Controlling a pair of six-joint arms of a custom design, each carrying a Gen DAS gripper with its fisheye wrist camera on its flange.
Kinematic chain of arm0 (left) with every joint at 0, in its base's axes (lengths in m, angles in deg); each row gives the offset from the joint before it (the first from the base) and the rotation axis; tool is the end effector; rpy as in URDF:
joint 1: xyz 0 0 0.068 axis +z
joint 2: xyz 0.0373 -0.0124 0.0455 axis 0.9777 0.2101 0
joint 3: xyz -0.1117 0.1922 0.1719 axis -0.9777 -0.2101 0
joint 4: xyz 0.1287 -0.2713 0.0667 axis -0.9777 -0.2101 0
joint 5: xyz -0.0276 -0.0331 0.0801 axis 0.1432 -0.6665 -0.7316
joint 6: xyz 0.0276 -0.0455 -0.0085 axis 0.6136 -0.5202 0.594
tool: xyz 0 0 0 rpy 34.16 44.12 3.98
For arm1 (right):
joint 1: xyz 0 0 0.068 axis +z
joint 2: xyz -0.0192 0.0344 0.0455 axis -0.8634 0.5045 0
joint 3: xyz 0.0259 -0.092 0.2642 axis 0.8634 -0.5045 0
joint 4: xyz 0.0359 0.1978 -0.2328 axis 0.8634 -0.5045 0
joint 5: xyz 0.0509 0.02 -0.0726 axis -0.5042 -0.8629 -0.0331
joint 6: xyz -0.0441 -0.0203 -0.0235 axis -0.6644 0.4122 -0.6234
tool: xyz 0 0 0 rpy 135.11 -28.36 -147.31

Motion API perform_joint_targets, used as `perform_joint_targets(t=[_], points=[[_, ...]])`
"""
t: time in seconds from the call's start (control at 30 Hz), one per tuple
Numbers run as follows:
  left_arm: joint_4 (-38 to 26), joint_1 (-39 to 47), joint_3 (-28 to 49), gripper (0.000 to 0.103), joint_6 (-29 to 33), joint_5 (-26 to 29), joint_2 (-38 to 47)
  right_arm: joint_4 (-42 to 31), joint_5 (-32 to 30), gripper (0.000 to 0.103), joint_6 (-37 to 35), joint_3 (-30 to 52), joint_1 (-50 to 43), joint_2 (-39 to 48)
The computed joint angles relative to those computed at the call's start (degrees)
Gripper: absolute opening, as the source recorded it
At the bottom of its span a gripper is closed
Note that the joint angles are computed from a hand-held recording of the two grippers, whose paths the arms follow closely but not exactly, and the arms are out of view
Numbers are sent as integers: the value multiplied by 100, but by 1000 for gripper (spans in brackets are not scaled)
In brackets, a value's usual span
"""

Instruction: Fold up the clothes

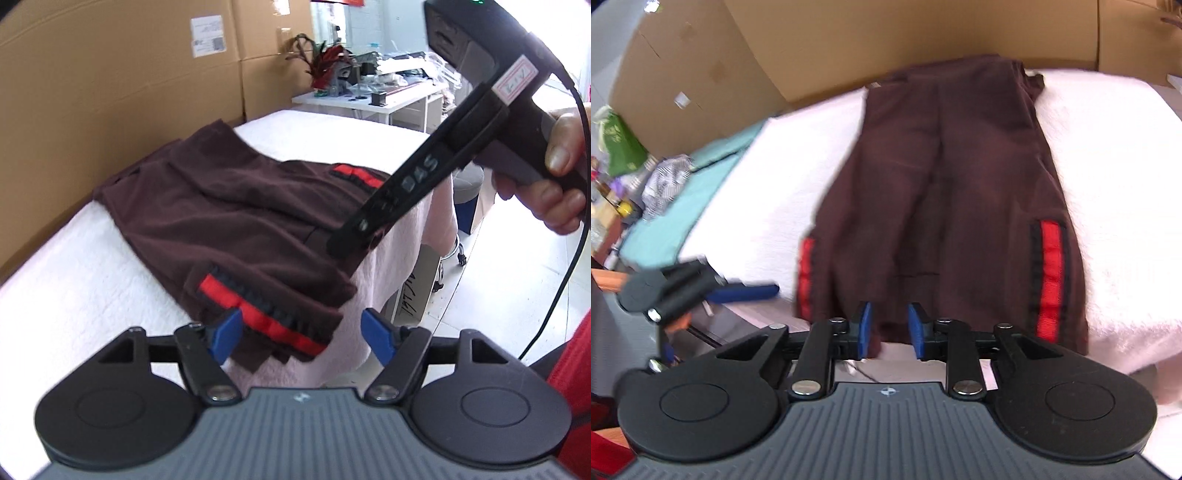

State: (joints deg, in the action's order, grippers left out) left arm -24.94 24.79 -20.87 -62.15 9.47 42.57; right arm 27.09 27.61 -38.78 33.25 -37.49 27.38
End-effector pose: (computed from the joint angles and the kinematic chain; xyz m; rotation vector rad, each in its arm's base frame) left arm 0.1576 -0.1898 0.0749 0.7387 2.1863 -0.1273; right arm 0.3233 0.1477 0.0789 -0.6326 2.4711 0.6865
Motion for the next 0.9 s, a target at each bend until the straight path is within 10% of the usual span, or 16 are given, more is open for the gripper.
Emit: perform_joint_targets(t=[0.33, 0.9], points=[[-352, 303, 659, 74, 1294, 374, 904, 145, 127, 1, 29, 290, 332, 282], [-917, 402, 61, 77, 898, 233, -357, 164, 550, 21, 218, 315, 404, 173]])
